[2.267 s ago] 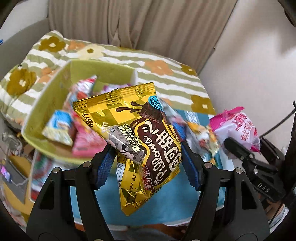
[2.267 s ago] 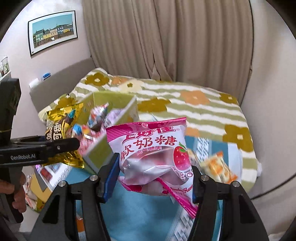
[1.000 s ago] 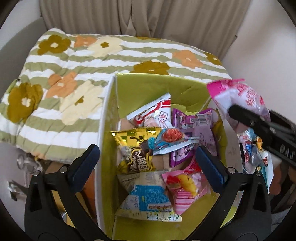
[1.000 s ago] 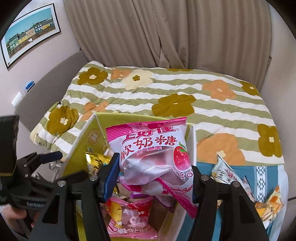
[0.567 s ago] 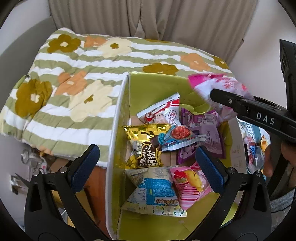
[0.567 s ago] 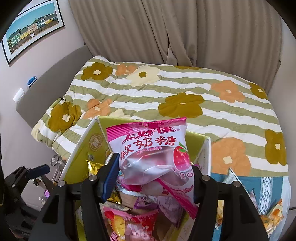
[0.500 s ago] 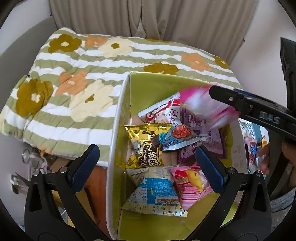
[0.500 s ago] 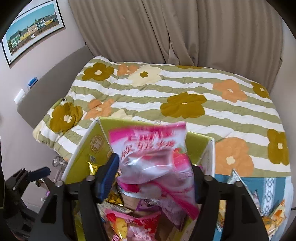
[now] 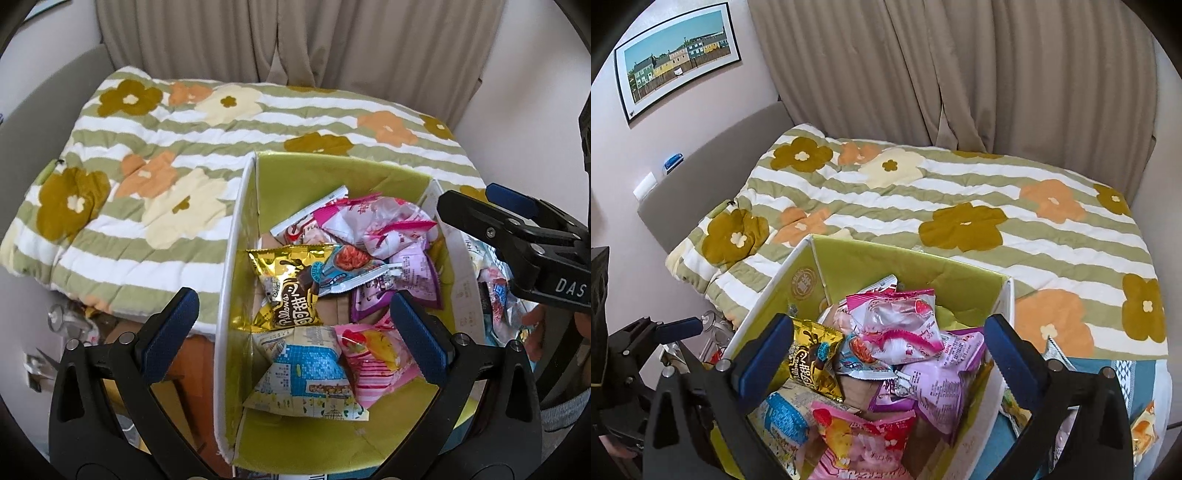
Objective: Organize snacks
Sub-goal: 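Carry both bags into the yellow box and open both tools to release, then move both tools back over the remaining snack bags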
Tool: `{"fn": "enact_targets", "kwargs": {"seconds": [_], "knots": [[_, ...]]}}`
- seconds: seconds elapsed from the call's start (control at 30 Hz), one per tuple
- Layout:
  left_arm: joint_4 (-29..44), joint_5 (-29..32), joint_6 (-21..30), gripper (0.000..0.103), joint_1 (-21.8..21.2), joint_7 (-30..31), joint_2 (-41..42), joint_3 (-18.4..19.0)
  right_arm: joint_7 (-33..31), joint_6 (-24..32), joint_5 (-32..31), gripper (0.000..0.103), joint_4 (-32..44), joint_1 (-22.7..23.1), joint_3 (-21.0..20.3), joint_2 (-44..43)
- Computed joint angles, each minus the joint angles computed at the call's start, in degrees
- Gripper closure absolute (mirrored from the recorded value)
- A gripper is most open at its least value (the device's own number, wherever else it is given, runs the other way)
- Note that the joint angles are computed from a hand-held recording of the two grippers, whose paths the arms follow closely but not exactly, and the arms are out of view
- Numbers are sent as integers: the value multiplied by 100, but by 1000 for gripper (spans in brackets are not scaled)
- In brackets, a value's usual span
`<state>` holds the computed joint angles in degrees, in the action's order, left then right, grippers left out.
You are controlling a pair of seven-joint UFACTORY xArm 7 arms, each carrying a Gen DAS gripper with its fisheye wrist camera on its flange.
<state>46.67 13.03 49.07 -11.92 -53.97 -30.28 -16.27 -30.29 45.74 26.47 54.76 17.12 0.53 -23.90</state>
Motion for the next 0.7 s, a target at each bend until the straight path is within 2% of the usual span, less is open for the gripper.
{"fn": "enact_targets", "kwargs": {"seconds": [0.3, 0.43, 0.7], "knots": [[142, 112, 374, 1, -49, 36, -437, -181, 392, 237, -178, 1, -143, -75, -3, -736], [185, 107, 618, 1, -45, -9, -678, -266, 788, 331, -509, 1, -304, -212, 88, -1234], [349, 552, 1012, 1, 136, -177, -1013, -744, 1280, 657, -1107, 1, -582, -414, 13, -2079]]}}
